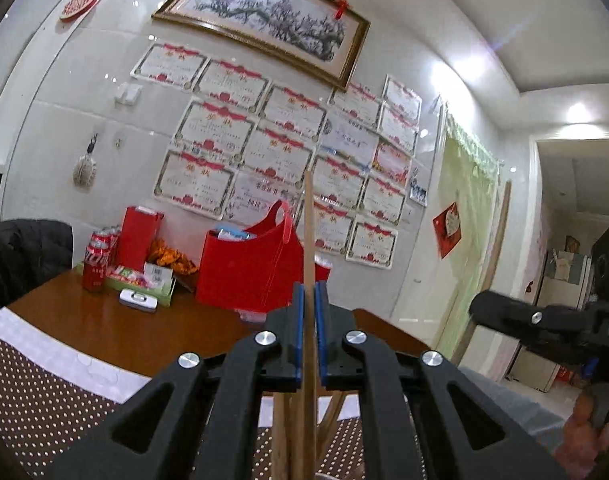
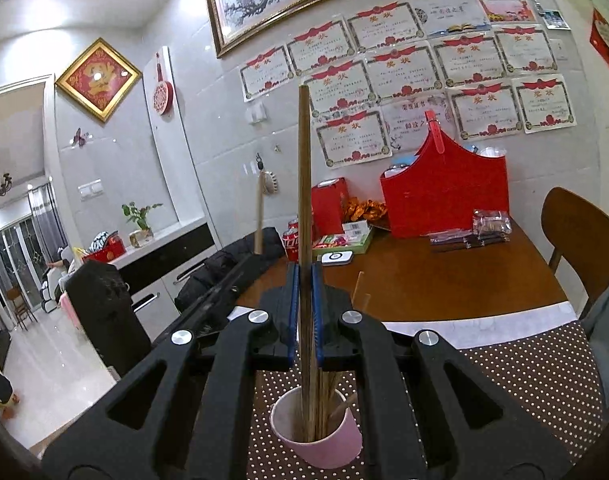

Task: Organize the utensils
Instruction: 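Lift the left tool's chopstick into the pink cup while the right tool does likewise, then open the left tool to release its chopstick in the cup while the right tool opens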

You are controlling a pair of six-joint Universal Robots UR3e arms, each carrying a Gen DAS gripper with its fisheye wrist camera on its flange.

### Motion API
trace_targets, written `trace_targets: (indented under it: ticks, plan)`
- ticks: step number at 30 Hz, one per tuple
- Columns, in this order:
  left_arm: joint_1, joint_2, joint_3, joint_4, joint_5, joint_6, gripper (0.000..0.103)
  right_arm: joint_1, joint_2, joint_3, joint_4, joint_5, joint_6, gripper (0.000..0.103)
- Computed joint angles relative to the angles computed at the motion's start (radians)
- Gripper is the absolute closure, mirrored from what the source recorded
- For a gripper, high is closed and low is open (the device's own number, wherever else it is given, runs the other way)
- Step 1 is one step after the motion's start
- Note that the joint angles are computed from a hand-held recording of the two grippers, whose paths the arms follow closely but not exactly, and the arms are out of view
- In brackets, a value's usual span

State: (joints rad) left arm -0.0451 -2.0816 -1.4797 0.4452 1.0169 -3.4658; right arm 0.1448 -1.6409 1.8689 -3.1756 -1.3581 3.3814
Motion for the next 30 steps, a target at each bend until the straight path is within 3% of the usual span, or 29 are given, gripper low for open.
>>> trace_targets:
  ticks: [15, 17, 18, 19, 20, 21, 23, 26, 30]
  plan:
    - [-0.032, -0.074, 0.050, -0.102, 0.032, 0.094, 0.097, 0.017, 0.066, -0.047, 0.103, -0.019, -0.028, 0.096]
    - [-0.024, -0.065, 0.057, -0.147, -0.001, 0.115, 0.096, 0.007, 0.060, -0.043, 0.118, -0.004, -0.022, 0.095]
    - [-0.021, -0.058, 0.053, -0.156, -0.005, 0.124, 0.088, -0.003, 0.054, -0.041, 0.126, 0.015, -0.015, 0.094]
    - [-0.019, -0.051, 0.045, -0.154, -0.003, 0.127, 0.073, -0.019, 0.041, -0.029, 0.126, 0.040, -0.001, 0.078]
    - [-0.014, -0.042, 0.037, -0.148, -0.005, 0.127, 0.064, -0.028, 0.030, -0.018, 0.116, 0.049, 0.013, 0.032]
    - [-0.010, -0.034, 0.030, -0.143, -0.010, 0.128, 0.062, -0.034, 0.016, 0.000, 0.093, 0.047, 0.031, 0.014]
    - [-0.002, -0.014, 0.018, -0.137, -0.017, 0.136, 0.056, -0.049, -0.010, 0.033, 0.035, 0.060, 0.053, 0.010]
    - [0.003, 0.012, 0.000, -0.116, -0.010, 0.132, 0.036, -0.074, -0.046, 0.056, 0.010, 0.084, 0.081, 0.007]
    - [0.006, 0.055, -0.015, -0.122, -0.016, 0.144, 0.029, -0.065, -0.067, 0.060, -0.001, 0.017, 0.108, 0.006]
